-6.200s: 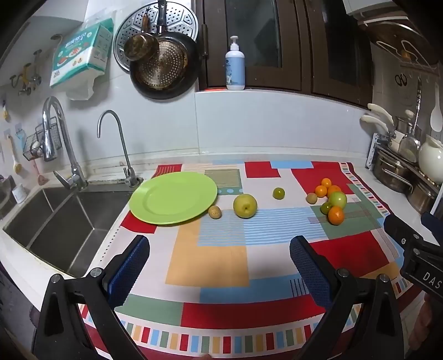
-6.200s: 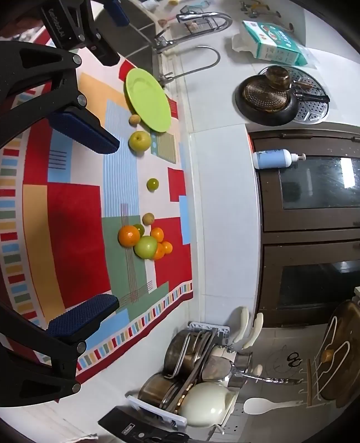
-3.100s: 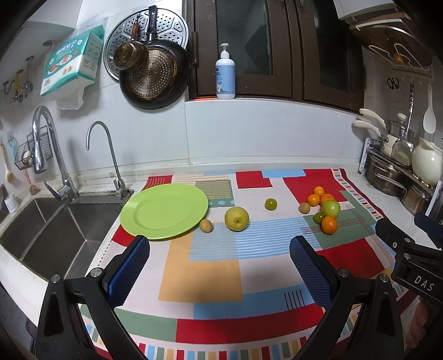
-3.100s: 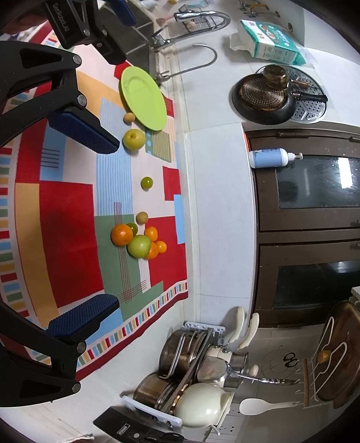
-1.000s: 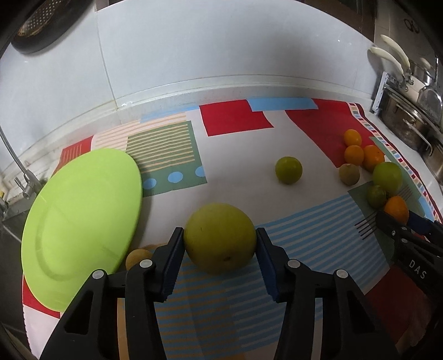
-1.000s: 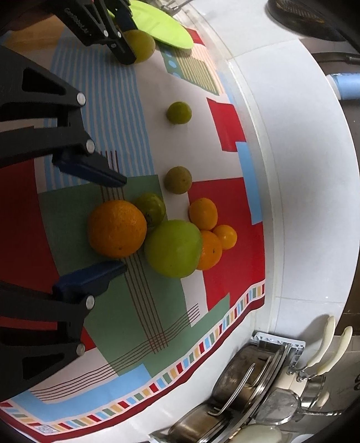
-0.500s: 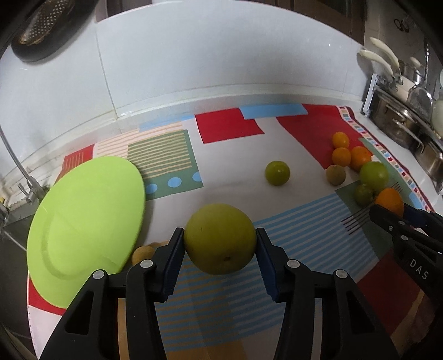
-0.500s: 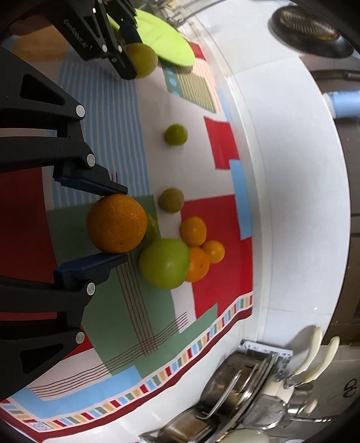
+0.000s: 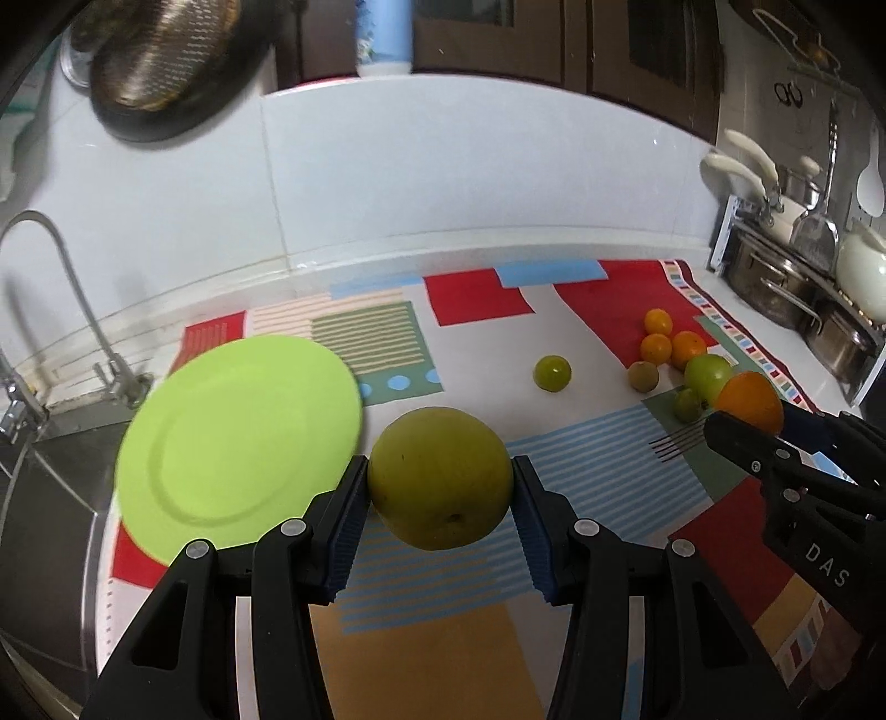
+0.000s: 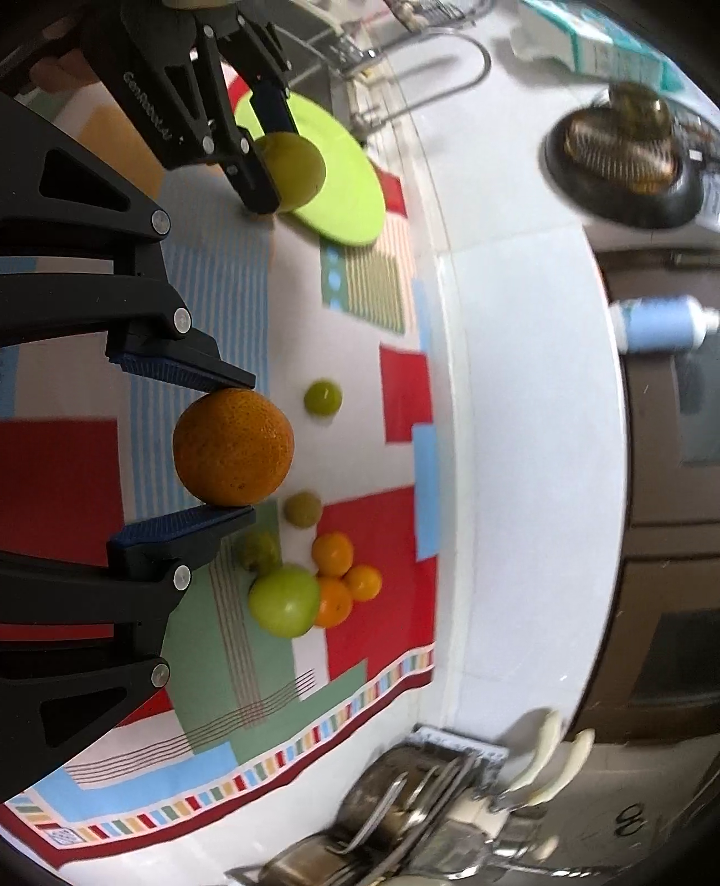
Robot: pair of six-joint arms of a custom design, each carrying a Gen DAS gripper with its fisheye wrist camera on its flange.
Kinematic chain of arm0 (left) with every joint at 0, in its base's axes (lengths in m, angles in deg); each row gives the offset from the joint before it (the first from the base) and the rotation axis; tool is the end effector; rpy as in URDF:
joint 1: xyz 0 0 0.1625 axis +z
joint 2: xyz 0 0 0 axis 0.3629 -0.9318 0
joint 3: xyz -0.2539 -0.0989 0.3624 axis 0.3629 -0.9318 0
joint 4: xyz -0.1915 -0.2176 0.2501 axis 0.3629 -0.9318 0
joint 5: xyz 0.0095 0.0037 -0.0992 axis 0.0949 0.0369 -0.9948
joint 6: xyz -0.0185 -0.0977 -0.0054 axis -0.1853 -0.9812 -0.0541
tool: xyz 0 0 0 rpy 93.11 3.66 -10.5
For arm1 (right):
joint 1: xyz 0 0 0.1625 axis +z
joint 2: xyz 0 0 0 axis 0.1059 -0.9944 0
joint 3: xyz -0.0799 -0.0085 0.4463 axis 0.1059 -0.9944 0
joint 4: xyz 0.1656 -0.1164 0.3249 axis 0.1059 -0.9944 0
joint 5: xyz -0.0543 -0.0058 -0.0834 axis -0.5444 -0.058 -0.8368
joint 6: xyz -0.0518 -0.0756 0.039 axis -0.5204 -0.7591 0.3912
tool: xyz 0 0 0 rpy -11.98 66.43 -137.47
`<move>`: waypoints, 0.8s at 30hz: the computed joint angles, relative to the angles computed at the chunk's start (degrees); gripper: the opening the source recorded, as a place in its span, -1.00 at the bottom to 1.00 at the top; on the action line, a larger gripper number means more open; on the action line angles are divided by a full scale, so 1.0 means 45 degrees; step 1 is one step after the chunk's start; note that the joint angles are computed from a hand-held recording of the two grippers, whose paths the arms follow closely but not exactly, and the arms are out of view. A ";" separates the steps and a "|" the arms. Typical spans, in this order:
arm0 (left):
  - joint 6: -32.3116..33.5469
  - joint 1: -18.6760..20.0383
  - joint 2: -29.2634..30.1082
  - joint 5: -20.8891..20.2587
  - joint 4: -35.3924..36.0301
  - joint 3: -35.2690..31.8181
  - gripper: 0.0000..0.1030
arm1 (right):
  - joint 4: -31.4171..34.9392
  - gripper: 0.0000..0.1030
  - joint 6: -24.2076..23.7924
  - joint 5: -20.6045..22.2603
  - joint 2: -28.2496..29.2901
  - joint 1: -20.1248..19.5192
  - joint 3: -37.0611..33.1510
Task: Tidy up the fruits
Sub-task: 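Carry the pear with the left tool while the right tool carries the orange to the green plate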
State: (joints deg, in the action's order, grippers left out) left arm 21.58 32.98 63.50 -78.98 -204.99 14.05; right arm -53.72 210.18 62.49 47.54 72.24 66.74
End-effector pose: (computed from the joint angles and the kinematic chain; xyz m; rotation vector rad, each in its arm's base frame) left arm -0.3439 -0.8227 -0.1268 0.7386 2.2774 -0.8457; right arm -0.0578 -0.7852 0.2778 0.3376 -2.1737 1.0440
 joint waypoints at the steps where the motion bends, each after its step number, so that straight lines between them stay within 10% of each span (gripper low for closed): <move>1: 0.0014 -0.0021 -0.0347 0.0068 -0.0515 0.0739 -0.04 | -0.0231 -0.20 -0.0128 -0.0087 -0.0158 0.0049 0.0364; 10: 0.0061 -0.0005 -0.2306 0.0768 -0.3213 0.4522 -0.04 | -0.0786 -0.20 -0.0797 -0.1099 -0.0476 0.0546 0.1587; 24: 0.1540 0.0673 -0.3600 0.1287 -0.4684 0.6011 -0.04 | 0.1346 -0.20 -0.1221 -0.1898 0.1987 0.1438 -0.1848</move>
State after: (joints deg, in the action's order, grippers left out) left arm 28.52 36.01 47.30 -73.19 -226.07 41.10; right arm -47.66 204.68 53.95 56.49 78.71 58.43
